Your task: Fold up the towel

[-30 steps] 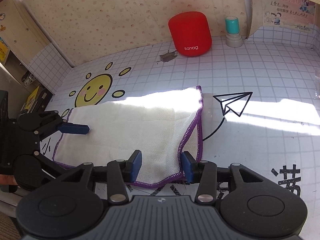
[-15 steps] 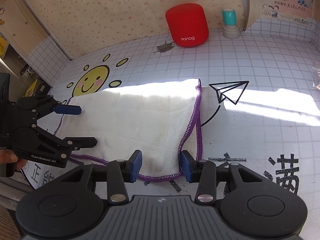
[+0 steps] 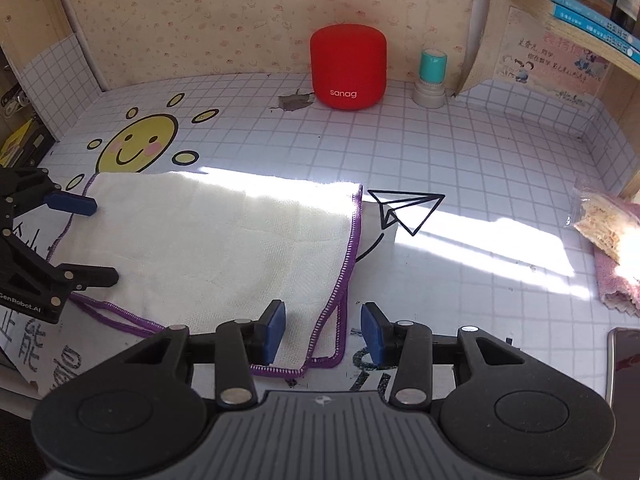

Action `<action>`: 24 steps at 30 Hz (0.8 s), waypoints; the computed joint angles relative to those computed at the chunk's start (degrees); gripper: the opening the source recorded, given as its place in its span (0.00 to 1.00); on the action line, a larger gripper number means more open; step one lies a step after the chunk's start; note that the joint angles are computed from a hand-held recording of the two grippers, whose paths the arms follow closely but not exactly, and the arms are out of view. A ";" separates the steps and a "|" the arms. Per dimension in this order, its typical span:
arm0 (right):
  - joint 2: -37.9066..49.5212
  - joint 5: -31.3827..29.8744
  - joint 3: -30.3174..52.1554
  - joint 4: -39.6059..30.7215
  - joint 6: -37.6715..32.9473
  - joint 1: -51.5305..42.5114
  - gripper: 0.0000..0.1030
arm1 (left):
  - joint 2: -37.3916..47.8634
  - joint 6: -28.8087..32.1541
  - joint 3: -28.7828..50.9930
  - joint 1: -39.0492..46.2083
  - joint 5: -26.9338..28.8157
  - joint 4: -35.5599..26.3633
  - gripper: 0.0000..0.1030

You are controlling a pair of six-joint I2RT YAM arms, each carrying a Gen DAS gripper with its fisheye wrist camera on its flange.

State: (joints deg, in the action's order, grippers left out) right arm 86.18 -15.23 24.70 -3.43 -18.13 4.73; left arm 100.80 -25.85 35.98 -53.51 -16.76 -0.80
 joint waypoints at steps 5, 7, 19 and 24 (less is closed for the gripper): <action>5.27 -1.18 3.97 1.92 2.53 0.28 0.41 | 0.28 -0.07 0.92 -0.72 -0.44 -0.98 0.83; 7.22 -0.05 5.13 3.19 3.18 1.48 0.41 | 0.46 0.27 1.29 -1.18 -0.90 -1.35 0.83; 13.48 0.92 10.33 4.58 2.07 3.81 0.35 | 2.50 0.90 4.17 -2.88 -1.69 -2.37 0.83; 12.76 1.01 10.92 3.87 0.68 4.21 0.12 | 2.98 1.15 4.64 -2.82 -1.39 -2.26 0.83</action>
